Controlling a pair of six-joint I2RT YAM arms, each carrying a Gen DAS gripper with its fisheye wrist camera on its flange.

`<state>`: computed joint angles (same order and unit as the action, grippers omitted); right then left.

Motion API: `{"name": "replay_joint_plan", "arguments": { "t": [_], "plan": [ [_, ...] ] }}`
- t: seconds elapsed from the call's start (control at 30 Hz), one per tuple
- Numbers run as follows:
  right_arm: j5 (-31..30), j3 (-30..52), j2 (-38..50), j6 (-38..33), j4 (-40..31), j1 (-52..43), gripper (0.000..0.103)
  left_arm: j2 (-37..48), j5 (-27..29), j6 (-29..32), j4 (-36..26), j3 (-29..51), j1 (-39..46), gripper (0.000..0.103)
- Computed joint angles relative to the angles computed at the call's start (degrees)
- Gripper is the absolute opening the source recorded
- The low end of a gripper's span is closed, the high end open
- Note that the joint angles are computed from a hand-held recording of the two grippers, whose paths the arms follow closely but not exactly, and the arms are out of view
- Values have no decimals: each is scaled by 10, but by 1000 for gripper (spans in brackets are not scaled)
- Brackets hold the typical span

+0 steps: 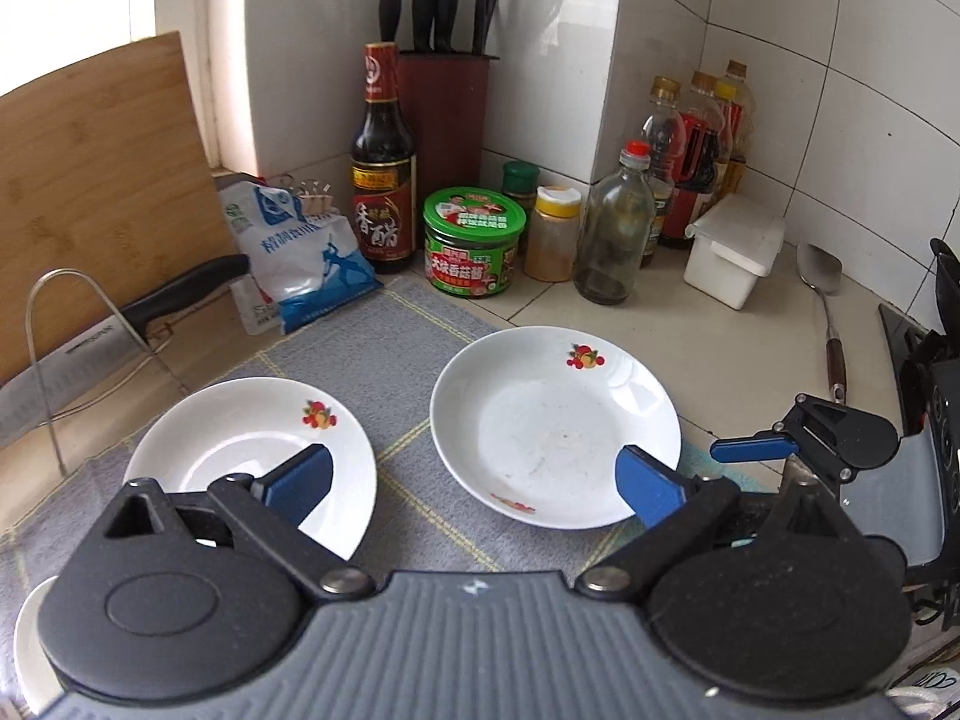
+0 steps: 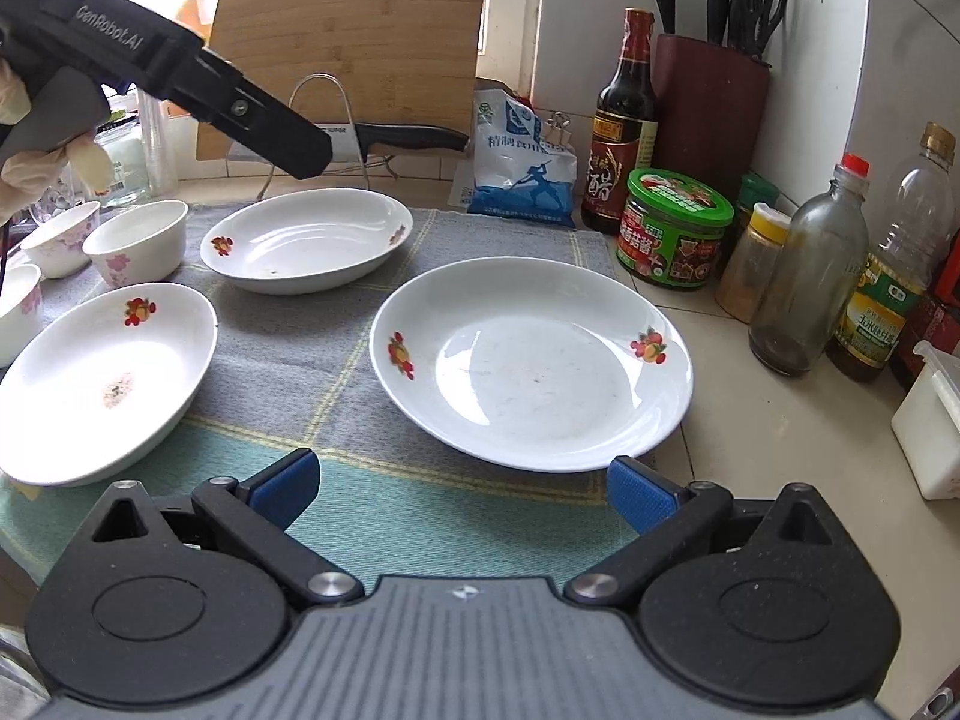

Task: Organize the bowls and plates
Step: 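Move the right gripper toward the stained white plate's rim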

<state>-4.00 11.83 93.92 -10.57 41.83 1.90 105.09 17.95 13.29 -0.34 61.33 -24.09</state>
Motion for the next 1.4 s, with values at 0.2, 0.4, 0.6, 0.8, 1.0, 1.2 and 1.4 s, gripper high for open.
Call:
{"name": "replay_joint_plan", "arguments": {
  "t": [0.2, 0.4, 0.6, 0.8, 1.0, 1.2, 1.4],
  "plan": [
    [41, -17, -35, 55, -15, 80, 103, -112, -47, -12, 107, -180, 6, 101],
    [77, -18, -48, 117, -30, 159, 103, -197, -67, -30, 175, -318, 23, 101],
    [133, -3, -42, 172, -49, 250, 103, -275, -50, -22, 192, -422, 78, 101],
    [196, 26, -37, 217, -96, 324, 103, -303, -1, 19, 193, -481, 154, 101],
    [240, 51, -38, 251, -154, 375, 103, -238, 32, 61, 250, -515, 203, 101],
    [227, 63, -40, 263, -186, 381, 103, -155, 25, 56, 312, -514, 203, 101],
    [143, 86, 11, 231, -166, 326, 103, -92, -6, 29, 355, -500, 166, 101]
  ]
}}
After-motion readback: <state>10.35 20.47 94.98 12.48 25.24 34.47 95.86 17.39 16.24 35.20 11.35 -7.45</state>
